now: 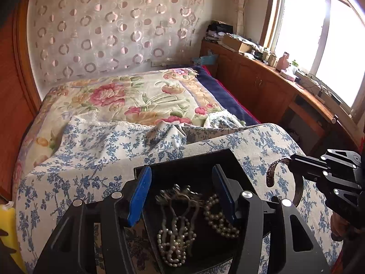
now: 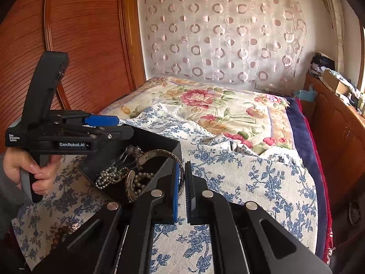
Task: Organize jewelry
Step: 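Lower the comb into the black box with the left gripper while the right gripper drops the bangle in, then move both open grippers back to the jewelry pile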
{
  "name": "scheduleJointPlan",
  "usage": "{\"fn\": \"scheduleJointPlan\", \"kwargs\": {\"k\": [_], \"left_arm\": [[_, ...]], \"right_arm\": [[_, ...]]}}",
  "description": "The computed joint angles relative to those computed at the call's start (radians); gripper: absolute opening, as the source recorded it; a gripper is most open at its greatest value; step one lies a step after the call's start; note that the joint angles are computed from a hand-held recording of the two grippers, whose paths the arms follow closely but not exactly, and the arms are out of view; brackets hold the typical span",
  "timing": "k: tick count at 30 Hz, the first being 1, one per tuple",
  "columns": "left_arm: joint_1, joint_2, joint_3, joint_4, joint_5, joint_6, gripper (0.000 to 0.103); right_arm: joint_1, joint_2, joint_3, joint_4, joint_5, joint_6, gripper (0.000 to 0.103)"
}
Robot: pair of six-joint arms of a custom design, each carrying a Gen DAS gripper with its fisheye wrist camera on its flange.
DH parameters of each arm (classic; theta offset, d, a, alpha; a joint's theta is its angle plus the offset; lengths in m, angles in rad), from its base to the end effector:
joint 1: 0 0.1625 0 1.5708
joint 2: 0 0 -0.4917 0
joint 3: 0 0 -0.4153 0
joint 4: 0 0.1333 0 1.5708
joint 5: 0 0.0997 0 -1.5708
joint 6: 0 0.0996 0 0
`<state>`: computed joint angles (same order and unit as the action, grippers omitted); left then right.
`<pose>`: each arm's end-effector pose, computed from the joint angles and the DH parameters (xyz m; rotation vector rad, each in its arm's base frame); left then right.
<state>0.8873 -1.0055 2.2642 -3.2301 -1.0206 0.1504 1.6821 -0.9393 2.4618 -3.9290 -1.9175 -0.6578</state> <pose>-0.1820 -0.5170 0.1432 0.9264 2.4634 -0.7099 0.1485 -0.4329 0.1557 0.7392 -2.3320 0.9275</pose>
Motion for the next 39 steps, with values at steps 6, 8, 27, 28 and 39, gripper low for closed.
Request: {"fn": "scheduleJointPlan", "kwargs": {"k": [6,8,27,28,39], "left_arm": [[-0.002,-0.016,0.014,-0.017,0.005,0.013,0.053],[-0.008,-0.032,0.026,-0.020,0.015,0.018,0.053],[-0.008,-0.183,0.150,-0.040,0.108,0.017,0.069],[-0.006,-0.188,0.155,-0.035,0.108,0.013,0.071],[-0.043,-0.253,0.223,0.011,0.138,-0.029,0.078]], "right_arm": [[0.003,0.004,-0.006,0.002,0.005,-0.006,0.006],[0.013,0.009,-0.017,0.012,0.003,-0.010,0.006],[0.103,0.224,-0.244,0.126,-0.206,-0.156,0.006],[0.102,0.225,-0.249,0.133,-0.209,-0.150,0.006],[0.108,0.143,-0.181,0.134,-0.142,-0.063,0.008]]}}
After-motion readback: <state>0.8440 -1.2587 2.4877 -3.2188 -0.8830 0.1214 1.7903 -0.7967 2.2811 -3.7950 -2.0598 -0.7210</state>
